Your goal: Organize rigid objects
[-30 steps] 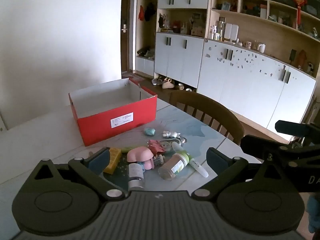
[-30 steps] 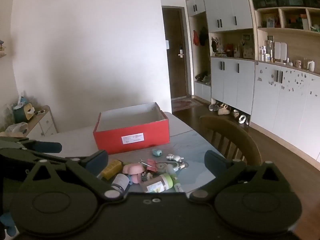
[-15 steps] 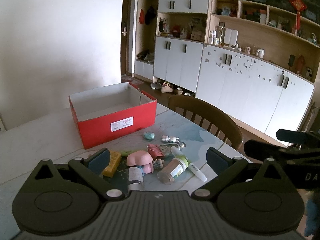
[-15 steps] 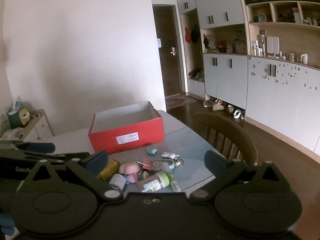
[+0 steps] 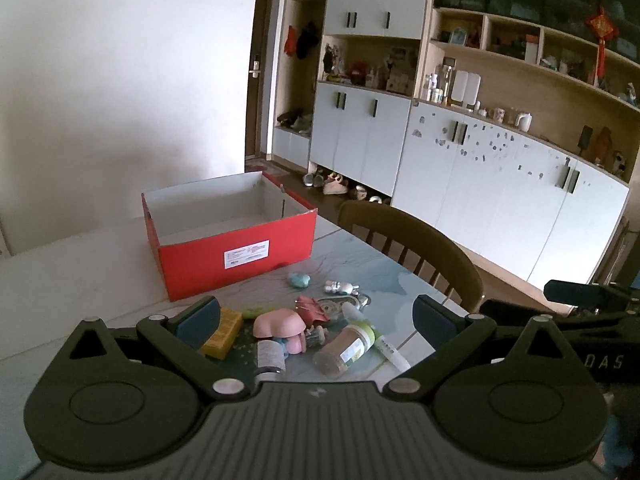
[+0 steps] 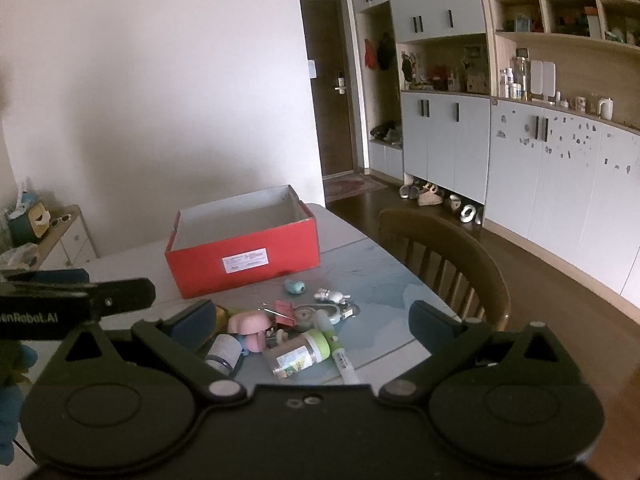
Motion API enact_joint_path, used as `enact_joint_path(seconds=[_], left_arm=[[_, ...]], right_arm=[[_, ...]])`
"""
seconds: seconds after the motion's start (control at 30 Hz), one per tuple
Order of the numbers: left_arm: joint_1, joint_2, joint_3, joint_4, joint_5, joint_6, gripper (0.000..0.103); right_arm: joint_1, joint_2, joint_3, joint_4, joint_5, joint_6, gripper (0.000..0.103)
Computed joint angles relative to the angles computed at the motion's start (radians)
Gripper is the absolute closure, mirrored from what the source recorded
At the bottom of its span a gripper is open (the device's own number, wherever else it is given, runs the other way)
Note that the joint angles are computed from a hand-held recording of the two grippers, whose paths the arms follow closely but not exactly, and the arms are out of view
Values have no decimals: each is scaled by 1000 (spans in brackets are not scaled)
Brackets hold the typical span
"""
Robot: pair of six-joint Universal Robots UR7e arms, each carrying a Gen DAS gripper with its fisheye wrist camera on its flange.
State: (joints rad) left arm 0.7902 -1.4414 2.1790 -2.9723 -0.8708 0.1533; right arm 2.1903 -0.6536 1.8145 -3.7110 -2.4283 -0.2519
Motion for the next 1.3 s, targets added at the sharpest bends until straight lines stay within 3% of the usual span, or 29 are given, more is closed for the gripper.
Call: enact_joint_path(seconds=[0.73, 0.97, 1.17, 1.3], left_arm=[[34, 21, -36, 97, -7, -94, 0], [101, 88, -96, 90, 8, -109, 0], [170, 175, -157, 22, 31, -22, 0], [223, 230, -220, 24, 30, -5, 0]], right_arm=[[-7, -15, -4, 68, 42, -6, 3], [-66, -23, -21, 153, 95, 8, 3], [-134, -19, -54, 271, 170, -13, 3], [-179, -9, -82, 345, 203, -24, 10]])
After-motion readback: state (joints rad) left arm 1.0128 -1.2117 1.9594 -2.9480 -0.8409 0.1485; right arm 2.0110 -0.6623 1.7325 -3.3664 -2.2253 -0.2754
